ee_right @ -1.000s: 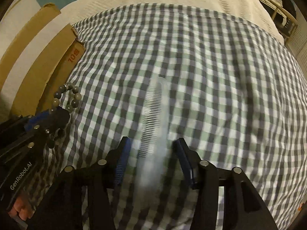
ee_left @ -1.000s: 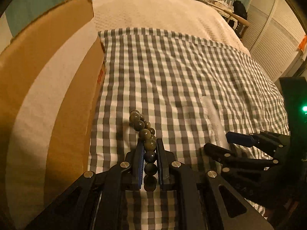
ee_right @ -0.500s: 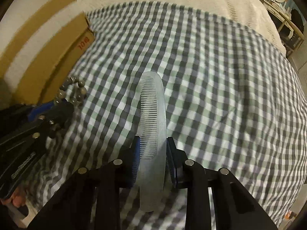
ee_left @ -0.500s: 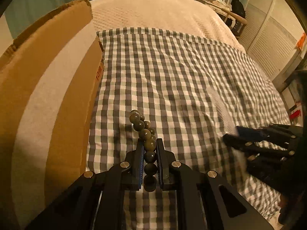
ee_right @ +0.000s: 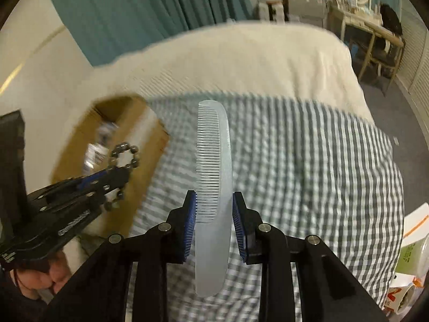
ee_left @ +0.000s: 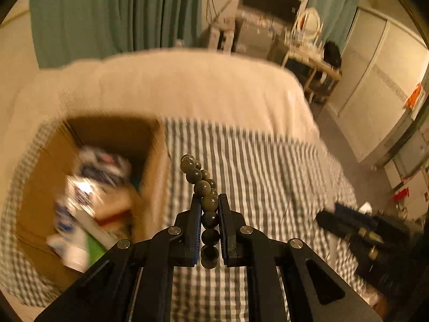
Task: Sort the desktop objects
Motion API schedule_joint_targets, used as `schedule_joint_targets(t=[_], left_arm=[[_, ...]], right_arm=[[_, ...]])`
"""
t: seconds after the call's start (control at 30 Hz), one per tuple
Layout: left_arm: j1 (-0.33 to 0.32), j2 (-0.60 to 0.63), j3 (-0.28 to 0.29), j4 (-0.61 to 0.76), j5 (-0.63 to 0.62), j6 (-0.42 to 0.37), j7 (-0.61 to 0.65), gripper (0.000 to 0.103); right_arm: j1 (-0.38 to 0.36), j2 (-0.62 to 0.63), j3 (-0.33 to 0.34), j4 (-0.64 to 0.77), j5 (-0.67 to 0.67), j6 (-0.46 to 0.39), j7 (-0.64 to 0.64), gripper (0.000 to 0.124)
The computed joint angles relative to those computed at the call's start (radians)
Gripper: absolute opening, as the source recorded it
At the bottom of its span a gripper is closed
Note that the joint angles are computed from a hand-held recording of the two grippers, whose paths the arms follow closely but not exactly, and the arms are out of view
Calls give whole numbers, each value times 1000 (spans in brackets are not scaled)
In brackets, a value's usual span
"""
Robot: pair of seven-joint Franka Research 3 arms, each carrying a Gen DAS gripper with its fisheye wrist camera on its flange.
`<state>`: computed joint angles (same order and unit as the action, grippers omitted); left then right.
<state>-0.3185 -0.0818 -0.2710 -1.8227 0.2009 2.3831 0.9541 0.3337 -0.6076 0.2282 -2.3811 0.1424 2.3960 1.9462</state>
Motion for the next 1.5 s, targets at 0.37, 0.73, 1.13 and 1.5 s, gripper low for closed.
schedule_joint_targets(t=[0.37, 0.73, 1.13, 1.5], left_arm=[[92, -189, 74, -33, 26, -122, 180, 12], [156, -210, 121, -149, -58, -95, 233, 12], [174, -223, 87, -194, 33, -38, 254, 73], [142, -323, 62, -256, 30, 49, 115, 103]], right_arm=[[55, 165, 126, 254, -50, 117, 154, 26], [167, 417, 107, 380, -127, 205, 263, 26], [205, 425, 54, 333, -152, 272, 304, 50], [79, 174, 120, 221, -299, 78, 450, 94]])
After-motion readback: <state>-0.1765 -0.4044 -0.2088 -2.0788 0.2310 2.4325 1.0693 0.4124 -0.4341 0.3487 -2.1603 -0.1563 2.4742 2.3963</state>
